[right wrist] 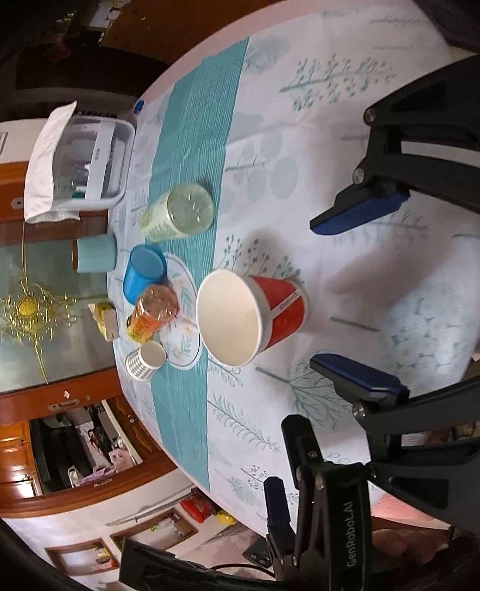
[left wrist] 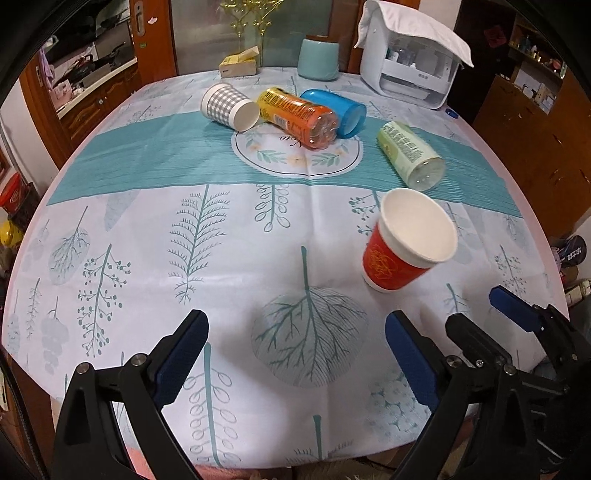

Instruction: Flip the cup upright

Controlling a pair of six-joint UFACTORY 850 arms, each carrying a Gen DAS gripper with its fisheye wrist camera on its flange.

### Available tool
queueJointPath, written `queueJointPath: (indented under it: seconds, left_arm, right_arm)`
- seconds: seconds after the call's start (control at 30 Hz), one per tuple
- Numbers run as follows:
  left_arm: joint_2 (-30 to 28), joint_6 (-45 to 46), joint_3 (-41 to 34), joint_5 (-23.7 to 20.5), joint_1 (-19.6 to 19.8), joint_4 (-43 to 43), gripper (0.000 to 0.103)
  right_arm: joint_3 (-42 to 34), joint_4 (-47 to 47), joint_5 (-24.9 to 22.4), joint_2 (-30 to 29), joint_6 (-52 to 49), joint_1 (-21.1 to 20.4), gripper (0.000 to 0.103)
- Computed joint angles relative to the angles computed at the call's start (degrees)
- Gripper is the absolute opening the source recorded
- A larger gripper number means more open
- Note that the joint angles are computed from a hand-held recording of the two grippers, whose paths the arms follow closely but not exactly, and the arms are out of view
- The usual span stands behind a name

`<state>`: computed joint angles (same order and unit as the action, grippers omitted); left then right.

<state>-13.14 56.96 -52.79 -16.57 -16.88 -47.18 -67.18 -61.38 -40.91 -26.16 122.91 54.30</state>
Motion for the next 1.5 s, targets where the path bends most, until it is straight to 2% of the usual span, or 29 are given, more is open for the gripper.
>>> queueJointPath:
  seconds: [0.17,0.53,1.07,1.37,1.5]
  left_arm:
    - [2.24,0.89,1.26,-0.15,-0.11,-0.75,0.096]
    - [5.99,4.04,3.29,0.88,-0.86,-3.53,0.096]
    - [7.30,-1.35,2.76,2.39,-1.38,1.40,0.096]
    - [6.72,-8.16,1.59,2.88,-1.92,7.39,0.096]
    - [6.60,-8.45,1.34,2.82,-1.86,7.21,0.096]
  right_arm:
    - [0.22,4.48,-1.99,1.57,-1.61,0.65,0.067]
    - [1.44,3.63,-4.65,4.81,0.99,2.05,0.067]
    - [-0.76,6.64,-7.71,4.50,-2.94,1.72,0.067]
    - [-1.55,7.99,-7.88,4.40,-4.91,0.93,0.067]
    - [-1.67,8.47,-7.67,4.58,-5.56,0.62,0.067]
